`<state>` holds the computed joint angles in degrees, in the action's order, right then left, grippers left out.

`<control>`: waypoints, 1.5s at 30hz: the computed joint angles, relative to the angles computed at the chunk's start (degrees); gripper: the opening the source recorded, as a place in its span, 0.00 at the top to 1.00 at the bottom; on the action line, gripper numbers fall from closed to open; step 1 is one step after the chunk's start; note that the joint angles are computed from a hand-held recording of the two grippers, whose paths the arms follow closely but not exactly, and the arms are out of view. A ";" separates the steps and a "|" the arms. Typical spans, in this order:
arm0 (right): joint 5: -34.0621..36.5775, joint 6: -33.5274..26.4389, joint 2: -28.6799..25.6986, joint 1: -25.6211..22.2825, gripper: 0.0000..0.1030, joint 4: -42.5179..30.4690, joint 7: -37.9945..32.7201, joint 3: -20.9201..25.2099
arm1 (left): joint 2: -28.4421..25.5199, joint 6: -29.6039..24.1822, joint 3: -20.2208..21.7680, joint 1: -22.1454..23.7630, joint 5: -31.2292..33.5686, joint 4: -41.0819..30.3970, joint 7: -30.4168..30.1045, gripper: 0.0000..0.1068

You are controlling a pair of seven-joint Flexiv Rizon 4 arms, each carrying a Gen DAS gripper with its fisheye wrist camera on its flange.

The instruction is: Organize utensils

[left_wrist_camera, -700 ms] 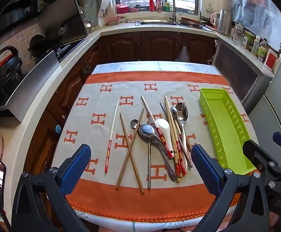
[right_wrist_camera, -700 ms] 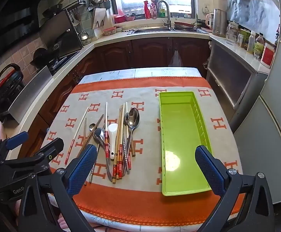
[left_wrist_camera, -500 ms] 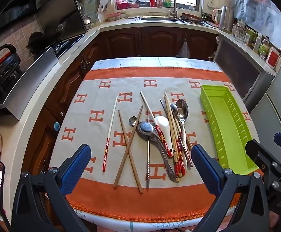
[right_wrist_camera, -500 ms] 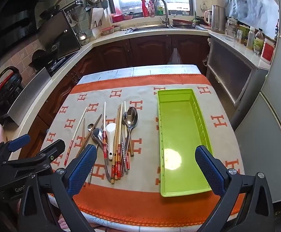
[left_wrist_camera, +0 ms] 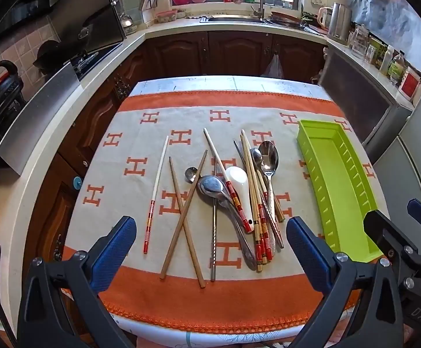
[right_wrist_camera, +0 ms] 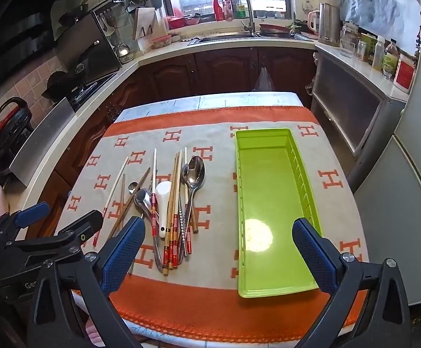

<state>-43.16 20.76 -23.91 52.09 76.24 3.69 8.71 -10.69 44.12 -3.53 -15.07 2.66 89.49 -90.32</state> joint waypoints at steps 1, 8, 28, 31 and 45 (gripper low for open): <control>-0.14 -0.02 0.13 0.09 0.00 0.18 0.17 0.01 | 0.00 0.05 -0.04 0.00 -0.16 0.11 0.02 0.04; -0.13 -0.17 0.12 0.06 0.00 0.15 0.21 0.08 | -0.31 0.22 -0.11 -0.07 -0.08 -0.09 0.04 0.04; 0.51 1.19 0.31 -1.07 0.00 1.22 1.24 0.07 | -1.29 -1.25 -0.03 -0.04 -0.74 -1.37 1.07 0.05; 0.73 1.16 0.21 -1.18 0.00 1.22 1.10 0.08 | -1.54 -1.53 -0.08 0.22 -1.45 -1.44 1.68 0.05; 1.55 0.70 -0.17 -1.25 0.00 0.75 0.82 0.04 | -1.90 -2.58 -0.07 0.02 -1.45 -1.70 1.64 0.05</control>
<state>-41.61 21.46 -24.08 50.85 76.99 4.51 8.75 -12.59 41.54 -3.60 -15.05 1.21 87.79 -88.68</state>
